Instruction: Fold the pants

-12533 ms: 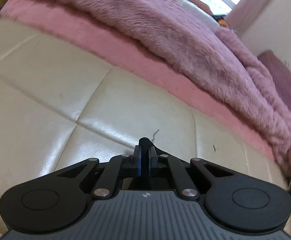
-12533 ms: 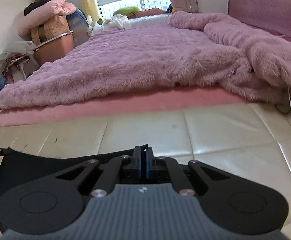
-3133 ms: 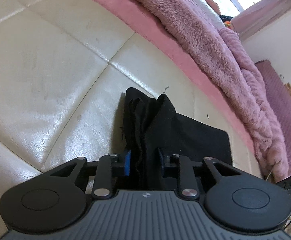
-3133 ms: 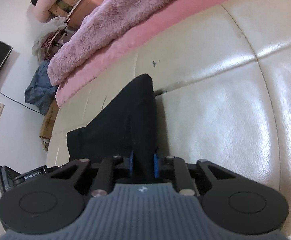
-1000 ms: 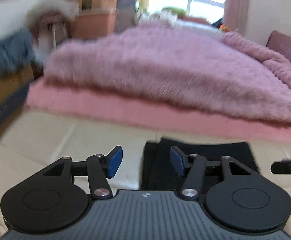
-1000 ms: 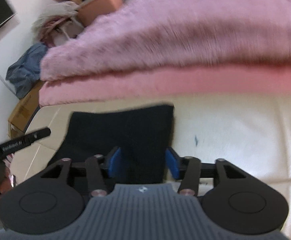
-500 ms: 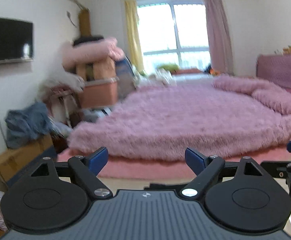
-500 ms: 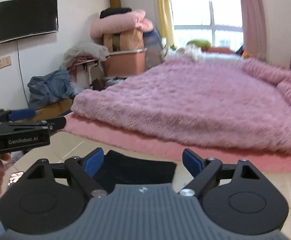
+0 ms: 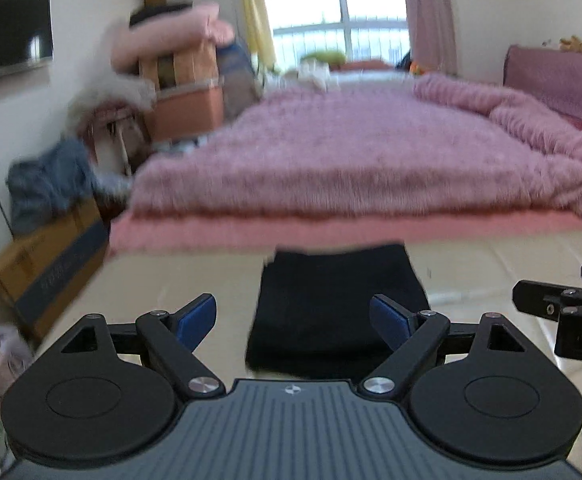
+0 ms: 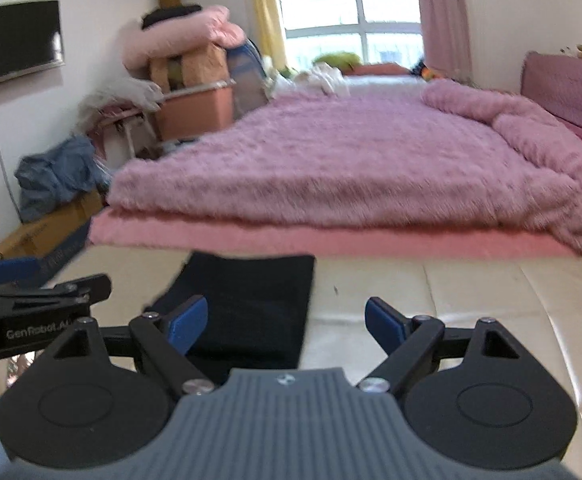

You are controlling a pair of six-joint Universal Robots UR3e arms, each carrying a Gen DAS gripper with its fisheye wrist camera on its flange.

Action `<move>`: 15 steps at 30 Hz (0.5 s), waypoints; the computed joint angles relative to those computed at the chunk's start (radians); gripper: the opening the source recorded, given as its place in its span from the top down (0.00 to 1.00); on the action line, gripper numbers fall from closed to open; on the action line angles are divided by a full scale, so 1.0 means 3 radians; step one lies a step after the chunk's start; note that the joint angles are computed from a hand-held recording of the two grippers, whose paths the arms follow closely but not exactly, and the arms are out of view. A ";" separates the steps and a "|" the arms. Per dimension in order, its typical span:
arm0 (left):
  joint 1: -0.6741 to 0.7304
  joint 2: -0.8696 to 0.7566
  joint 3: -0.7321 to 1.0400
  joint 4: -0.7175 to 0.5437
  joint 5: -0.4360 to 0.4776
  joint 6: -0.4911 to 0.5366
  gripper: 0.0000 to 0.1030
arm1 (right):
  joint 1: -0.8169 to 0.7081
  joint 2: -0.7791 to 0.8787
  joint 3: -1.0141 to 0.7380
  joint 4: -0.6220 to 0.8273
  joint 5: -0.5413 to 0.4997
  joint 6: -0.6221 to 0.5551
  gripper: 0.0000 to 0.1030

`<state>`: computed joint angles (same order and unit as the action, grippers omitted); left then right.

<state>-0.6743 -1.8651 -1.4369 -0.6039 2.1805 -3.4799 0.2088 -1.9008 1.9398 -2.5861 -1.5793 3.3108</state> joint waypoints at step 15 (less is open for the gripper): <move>0.0037 0.0087 -0.0218 -0.0497 -0.0285 -0.0238 0.02 | 0.0071 0.0286 0.0034 0.0499 0.0121 -0.0199 0.20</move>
